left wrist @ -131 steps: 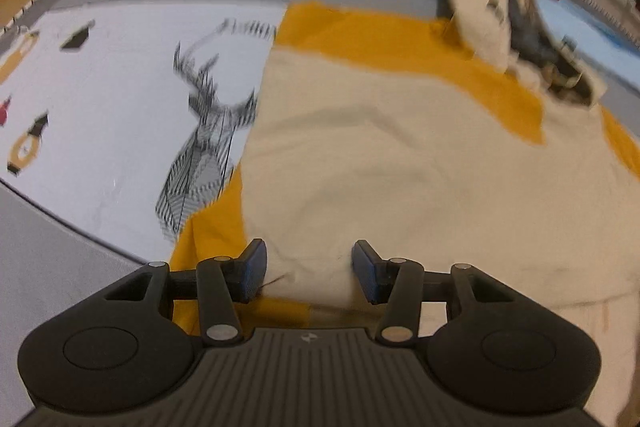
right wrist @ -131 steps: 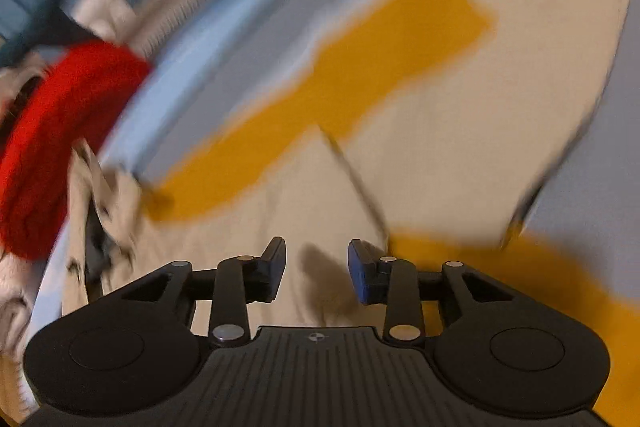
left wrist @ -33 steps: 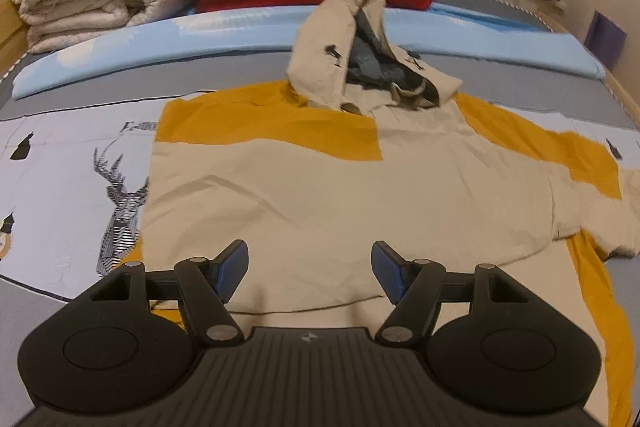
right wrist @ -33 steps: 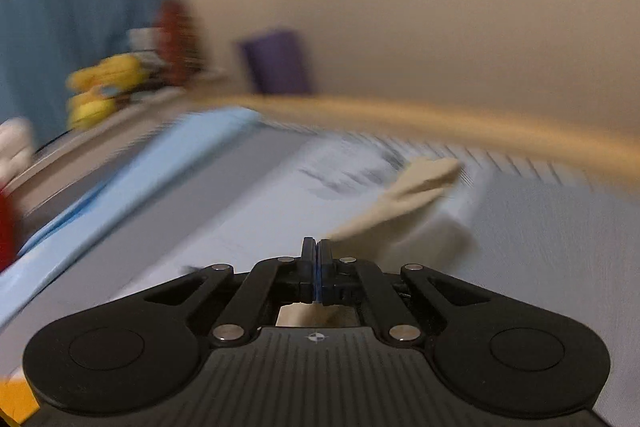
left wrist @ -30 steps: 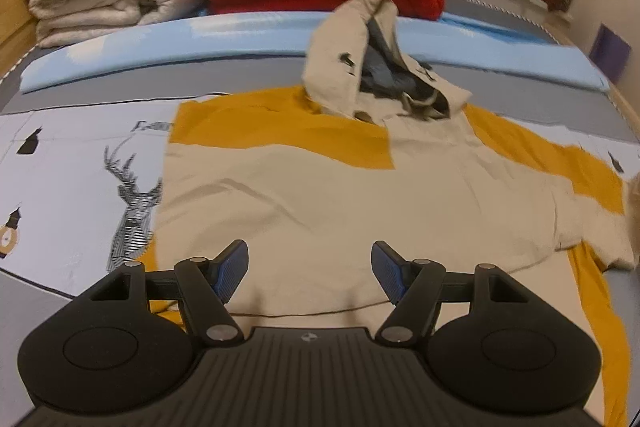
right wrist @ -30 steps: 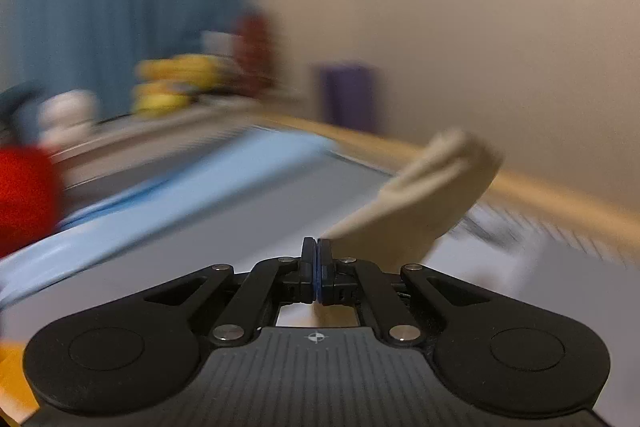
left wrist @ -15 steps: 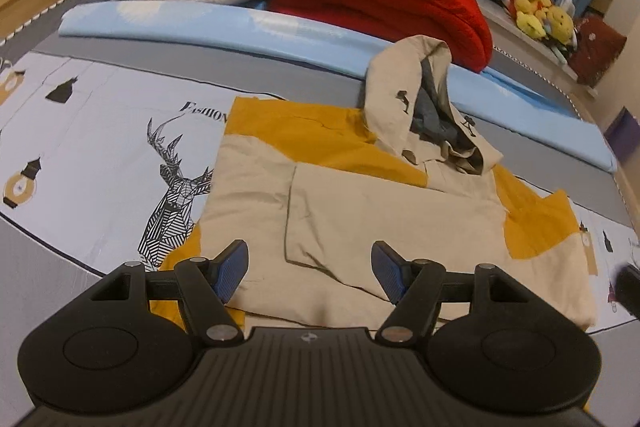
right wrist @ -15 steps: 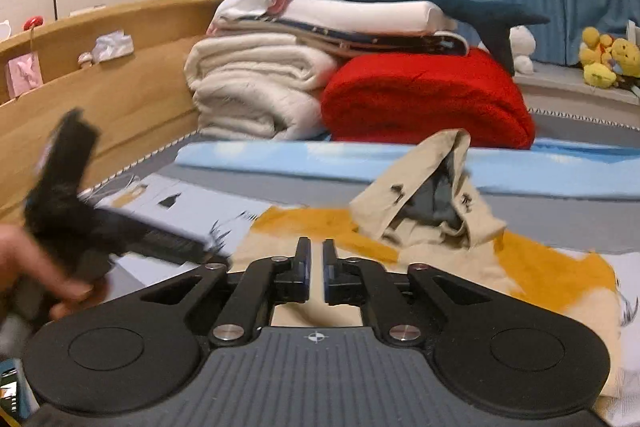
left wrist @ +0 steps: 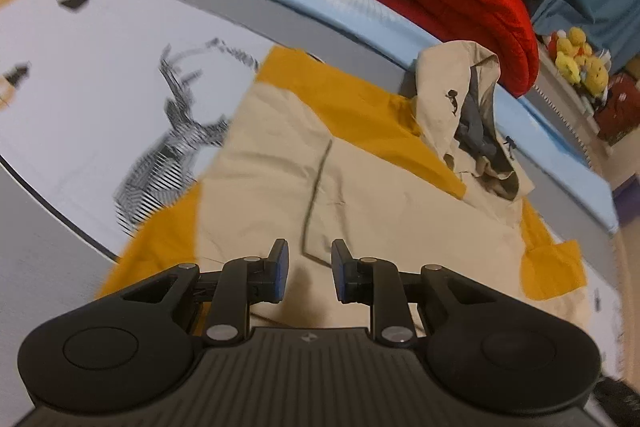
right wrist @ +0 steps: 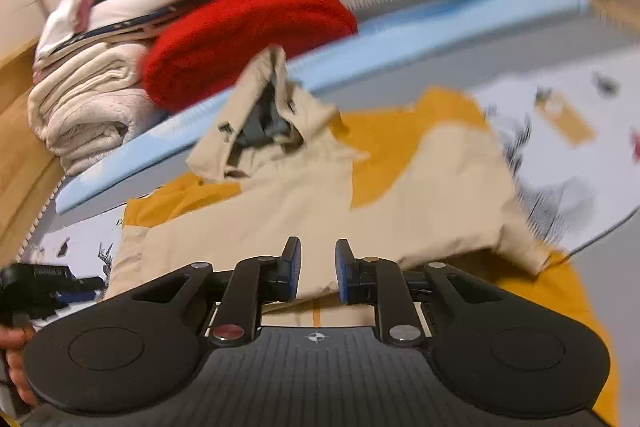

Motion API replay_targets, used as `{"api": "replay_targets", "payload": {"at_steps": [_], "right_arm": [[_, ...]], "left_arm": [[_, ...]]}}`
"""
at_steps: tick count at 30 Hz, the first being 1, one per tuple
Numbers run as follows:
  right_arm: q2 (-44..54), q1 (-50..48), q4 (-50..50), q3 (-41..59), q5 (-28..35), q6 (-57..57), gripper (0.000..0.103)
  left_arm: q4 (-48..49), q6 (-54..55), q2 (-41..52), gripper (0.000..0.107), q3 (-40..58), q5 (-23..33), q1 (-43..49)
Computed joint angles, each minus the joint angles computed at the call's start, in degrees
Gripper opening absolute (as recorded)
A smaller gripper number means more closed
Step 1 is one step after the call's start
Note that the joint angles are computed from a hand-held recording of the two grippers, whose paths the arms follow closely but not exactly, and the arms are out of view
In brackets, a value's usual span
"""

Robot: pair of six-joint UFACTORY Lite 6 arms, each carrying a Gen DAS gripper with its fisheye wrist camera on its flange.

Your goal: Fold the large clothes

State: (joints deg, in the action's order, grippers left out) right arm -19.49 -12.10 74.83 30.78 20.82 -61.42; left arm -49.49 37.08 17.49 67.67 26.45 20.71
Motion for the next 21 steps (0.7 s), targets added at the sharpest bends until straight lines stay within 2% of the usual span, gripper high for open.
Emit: {"api": "replay_targets", "payload": {"at_steps": [1, 3, 8, 10, 17, 19, 20, 21], "right_arm": [[2.0, -0.1, 0.9, 0.7, -0.6, -0.4, 0.021], [7.3, -1.7, 0.7, 2.9, 0.6, 0.5, 0.03], [17.7, -3.5, 0.0, 8.7, 3.1, 6.5, 0.037], [20.6, -3.5, 0.6, 10.5, 3.1, 7.4, 0.038], [23.8, -4.1, -4.9, 13.1, 4.3, 15.7, 0.038], [23.8, -4.0, -5.5, 13.2, 4.5, 16.3, 0.038], [23.9, -3.8, -5.6, 13.3, 4.5, 16.5, 0.038], [24.1, -3.7, -5.9, 13.6, 4.5, 16.8, 0.038]], "left_arm": [[-1.6, 0.5, 1.1, 0.025, 0.3, 0.1, -0.2], [-3.0, -0.7, 3.3, 0.027, 1.2, 0.5, -0.4], [-7.1, -3.2, 9.5, 0.036, 4.6, 2.9, 0.1], [-9.6, -2.8, 11.2, 0.049, 5.4, 4.1, 0.5], [-14.3, -3.7, 15.6, 0.051, 8.6, 4.5, 0.2], [-14.7, -4.1, 16.0, 0.047, 9.0, 3.7, -0.2], [-14.6, -4.1, 15.7, 0.041, 8.8, 3.0, -0.4], [-14.0, -4.2, 14.9, 0.021, 8.1, 1.6, -0.8]]}}
